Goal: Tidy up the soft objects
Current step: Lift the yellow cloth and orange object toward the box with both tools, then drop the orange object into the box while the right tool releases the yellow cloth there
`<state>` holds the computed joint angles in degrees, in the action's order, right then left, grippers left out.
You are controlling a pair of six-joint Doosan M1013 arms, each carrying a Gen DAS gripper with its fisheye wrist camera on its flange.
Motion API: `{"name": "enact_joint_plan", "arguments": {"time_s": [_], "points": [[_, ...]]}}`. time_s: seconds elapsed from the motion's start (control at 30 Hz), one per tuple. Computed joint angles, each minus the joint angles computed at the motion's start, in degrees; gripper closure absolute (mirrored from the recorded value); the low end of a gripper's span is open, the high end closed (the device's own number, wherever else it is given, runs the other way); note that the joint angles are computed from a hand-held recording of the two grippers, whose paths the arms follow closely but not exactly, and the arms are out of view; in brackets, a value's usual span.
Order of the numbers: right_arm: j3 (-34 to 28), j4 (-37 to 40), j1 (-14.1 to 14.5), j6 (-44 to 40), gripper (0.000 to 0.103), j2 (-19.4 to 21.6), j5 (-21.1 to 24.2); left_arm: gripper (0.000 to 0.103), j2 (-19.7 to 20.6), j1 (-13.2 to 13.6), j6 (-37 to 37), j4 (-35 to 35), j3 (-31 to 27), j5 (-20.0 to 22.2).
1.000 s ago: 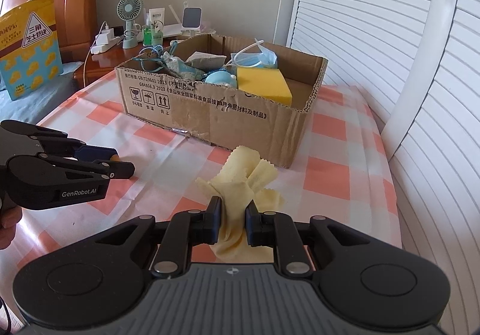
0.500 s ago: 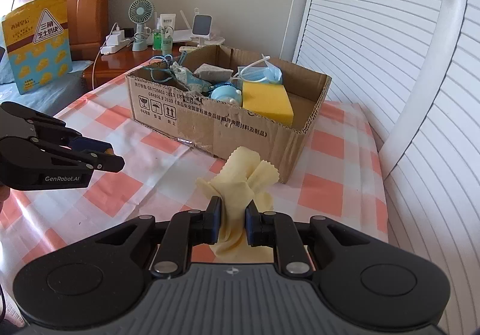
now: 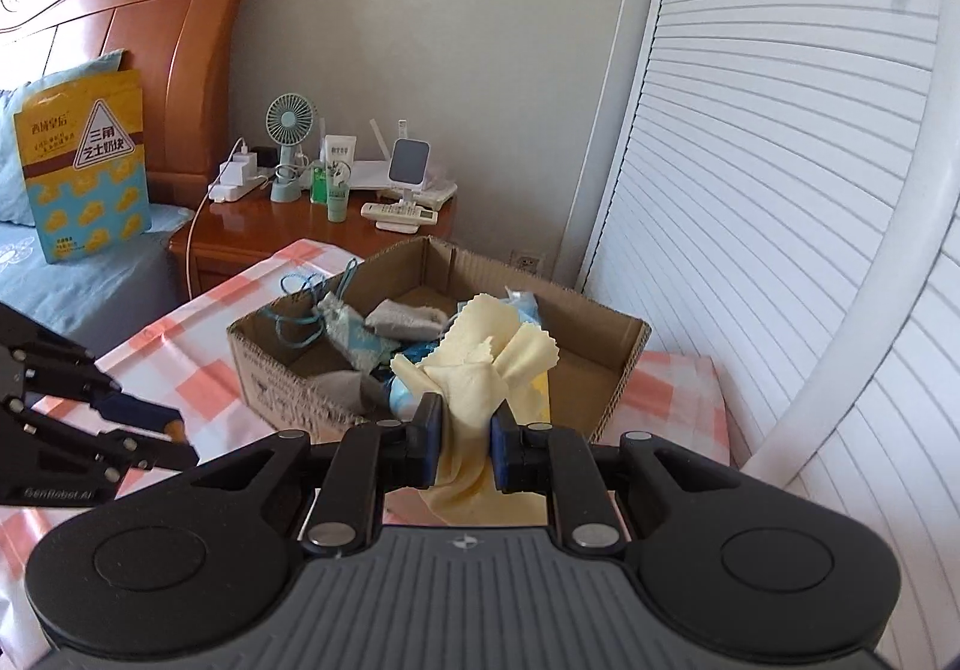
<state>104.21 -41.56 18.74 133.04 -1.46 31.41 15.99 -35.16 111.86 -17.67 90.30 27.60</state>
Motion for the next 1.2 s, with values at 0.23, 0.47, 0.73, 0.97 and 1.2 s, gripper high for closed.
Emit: {"name": "enact_joint_plan", "arguments": {"time_s": [0.23, 0.47, 0.73, 0.97, 1.2], "points": [[-5.08, 11.24, -5.68, -7.19, 0.083, 4.93, -3.42, 0.083, 1.03, -0.19, -1.18, 1.99, -2.40, -0.01], [-10.23, 16.22, -9.33, -9.70, 0.083, 10.31, -1.53, 0.083, 2.45, -0.27, -2.64, 4.27, -5.15, 0.23], [-8.84, 16.00, -10.87, -4.82, 0.016, 10.67, -4.21, 0.083, 5.62, -0.70, -3.27, 6.98, -10.37, 1.84], [-5.43, 15.30, -10.85, -3.31, 0.002, 7.97, -6.65, 0.083, 10.17, -1.83, -4.33, 8.46, -17.32, 3.77], [-3.62, 16.15, -10.51, -4.38, 0.000, 6.39, -5.25, 0.083, 16.31, -2.60, -9.29, 14.11, -26.48, 5.72]]}}
